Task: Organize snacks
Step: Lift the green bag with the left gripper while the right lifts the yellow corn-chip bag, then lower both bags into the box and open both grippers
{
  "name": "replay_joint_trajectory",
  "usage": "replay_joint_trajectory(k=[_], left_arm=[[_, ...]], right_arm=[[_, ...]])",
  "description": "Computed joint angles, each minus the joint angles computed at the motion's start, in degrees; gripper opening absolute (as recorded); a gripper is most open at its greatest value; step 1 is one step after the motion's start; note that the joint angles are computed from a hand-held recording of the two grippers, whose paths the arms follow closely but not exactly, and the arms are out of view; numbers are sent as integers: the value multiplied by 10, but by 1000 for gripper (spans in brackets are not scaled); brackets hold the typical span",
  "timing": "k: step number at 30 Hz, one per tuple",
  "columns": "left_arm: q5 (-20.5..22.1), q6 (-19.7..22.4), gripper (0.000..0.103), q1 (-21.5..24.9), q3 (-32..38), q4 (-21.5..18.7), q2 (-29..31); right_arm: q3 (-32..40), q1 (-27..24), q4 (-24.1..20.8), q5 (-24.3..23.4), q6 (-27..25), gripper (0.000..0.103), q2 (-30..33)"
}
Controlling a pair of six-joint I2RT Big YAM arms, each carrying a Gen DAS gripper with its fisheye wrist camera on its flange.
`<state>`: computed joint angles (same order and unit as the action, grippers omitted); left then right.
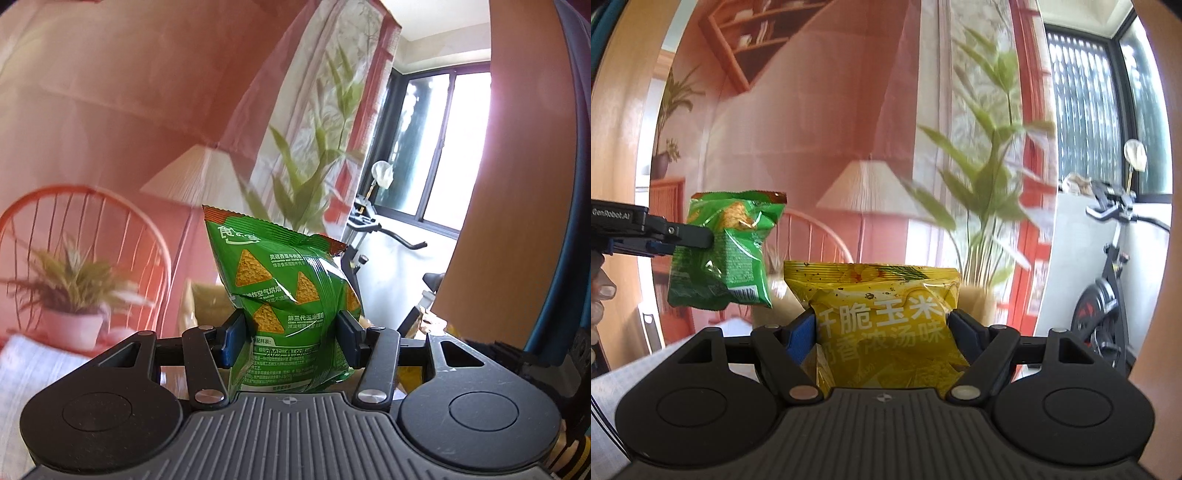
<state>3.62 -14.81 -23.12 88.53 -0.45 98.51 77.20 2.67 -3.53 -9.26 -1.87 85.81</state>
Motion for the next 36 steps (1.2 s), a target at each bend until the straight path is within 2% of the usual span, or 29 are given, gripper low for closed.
replay_joint_trajectory(k=[8,16,21,31,36], left_arm=[[8,19,55,7,133,-66,78],[0,53,55,13,309,-192,186],[5,73,55,16,403,-263,245],[8,88,55,20,522,-350,317],[-3,94,56,20,560,-377,336]], right_arm=[[111,-7,10,-5,-18,77,77],[225,-15,-35,-11,67,77,168],[254,-13,-64,9,90,77,197],[294,-5,-87,22,74,77,234],[309,2,-84,38,54,76,248]])
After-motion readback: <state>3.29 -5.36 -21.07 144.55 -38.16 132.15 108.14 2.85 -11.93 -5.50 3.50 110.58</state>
